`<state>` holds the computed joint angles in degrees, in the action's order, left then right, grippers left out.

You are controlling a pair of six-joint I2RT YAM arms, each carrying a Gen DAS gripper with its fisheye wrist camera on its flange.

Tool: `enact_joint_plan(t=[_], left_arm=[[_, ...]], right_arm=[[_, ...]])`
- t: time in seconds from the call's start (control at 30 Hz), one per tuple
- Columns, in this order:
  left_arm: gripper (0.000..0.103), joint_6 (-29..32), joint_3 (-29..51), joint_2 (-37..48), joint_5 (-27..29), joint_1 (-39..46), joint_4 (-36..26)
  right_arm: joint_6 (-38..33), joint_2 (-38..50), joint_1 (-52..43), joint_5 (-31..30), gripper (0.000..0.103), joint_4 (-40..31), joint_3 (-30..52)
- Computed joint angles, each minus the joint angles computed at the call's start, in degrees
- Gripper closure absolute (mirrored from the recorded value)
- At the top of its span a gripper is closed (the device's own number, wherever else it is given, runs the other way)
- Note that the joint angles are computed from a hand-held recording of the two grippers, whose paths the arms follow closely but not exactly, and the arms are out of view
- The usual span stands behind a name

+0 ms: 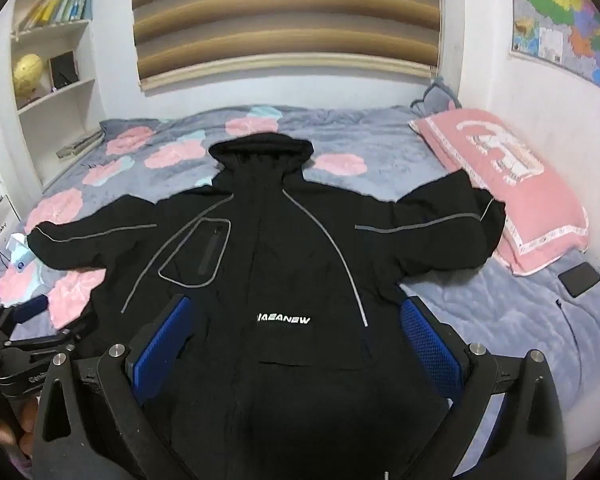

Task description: Fold large clothes

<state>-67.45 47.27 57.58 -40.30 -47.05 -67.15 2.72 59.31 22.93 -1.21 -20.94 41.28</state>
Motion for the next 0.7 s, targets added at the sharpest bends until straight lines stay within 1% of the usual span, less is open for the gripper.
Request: enact_joint_plan(t=[0.03, 0.07, 0.1, 0.17, 0.2, 0.23, 0.27, 0.33, 0.37, 0.4, 0.43, 0.5, 0.53, 0.6, 0.7], left_arm=[[0.012, -0.6, -2.5, -1.1, -2.0, -1.1, 1.7], [0.012, -2.7, -2.9, -2.4, -5.6, -4.1, 1.5], [0.012, -3.4, -3.6, -3.0, -7.5, -5.3, 2.2], [0.012, -6.5, -4.8, -4.6, -12.7, -8.3, 0.5], [0.012, -7.9, -4.6, -3.6, -14.7, -9.8, -0.2], [0.012, -8.5, -5.3, -3.5, -16.8, -11.6, -0.2], [0.012, -8.1, -6.2, -4.0, -17.7, -13.0, 0.5], [0.012, -6.0, -5.9, -3.1, -16.5, -13.2, 1.1], [0.012, -7.0, -5.5, -1.5, -16.9, -13.6, 0.3], [0.012, -11.5, -5.2, 0.7, -17.8, -15.6, -2.2], [0.012, -14.5, -4.8, 2.0, -17.6, -16.7, -4.4], [0.012, -15.2, -4.6, 2.0, -15.8, -17.4, -4.8], [0.012, -18.4, -4.4, 2.9, -16.4, -19.1, -6.3], [0.012, -26.4, -3.1, 5.5, -17.9, -21.9, -12.3], [0.012, -31.0, -2.2, 7.0, -18.7, -24.0, -15.8]], right_arm=[[0.3, 0.6, 0.2, 0.3, 0.0, 0.2, 0.0], [0.6, 1.0, 0.3, 0.3, 0.0, 0.3, -0.2], [0.9, 0.9, 0.6, 0.6, 0.0, 0.5, -0.5], [1.1, 0.0, 1.2, 1.6, 0.0, 0.6, -1.1], [1.2, -0.6, 1.6, 2.3, 0.0, 0.6, -1.4], [1.3, -1.4, 2.1, 3.0, 0.0, 0.6, -1.8], [1.3, -1.8, 2.3, 3.3, 0.0, 0.4, -1.9], [1.5, -3.0, 3.0, 4.0, 0.0, -0.1, -2.3], [1.7, -3.4, 3.5, 4.5, 0.0, -0.3, -2.4], [1.8, -3.8, 3.8, 4.8, 0.0, -0.4, -2.8], [1.9, -4.1, 4.1, 5.0, 0.0, -0.6, -2.9], [1.9, -5.0, 4.5, 5.3, 0.0, -1.0, -3.3], [2.1, -5.6, 5.0, 6.0, 0.0, -1.1, -3.6], [2.1, -6.9, 5.6, 6.8, 0.0, -1.6, -4.3], [2.5, -8.6, 6.8, 8.1, 0.0, -2.2, -5.2]])
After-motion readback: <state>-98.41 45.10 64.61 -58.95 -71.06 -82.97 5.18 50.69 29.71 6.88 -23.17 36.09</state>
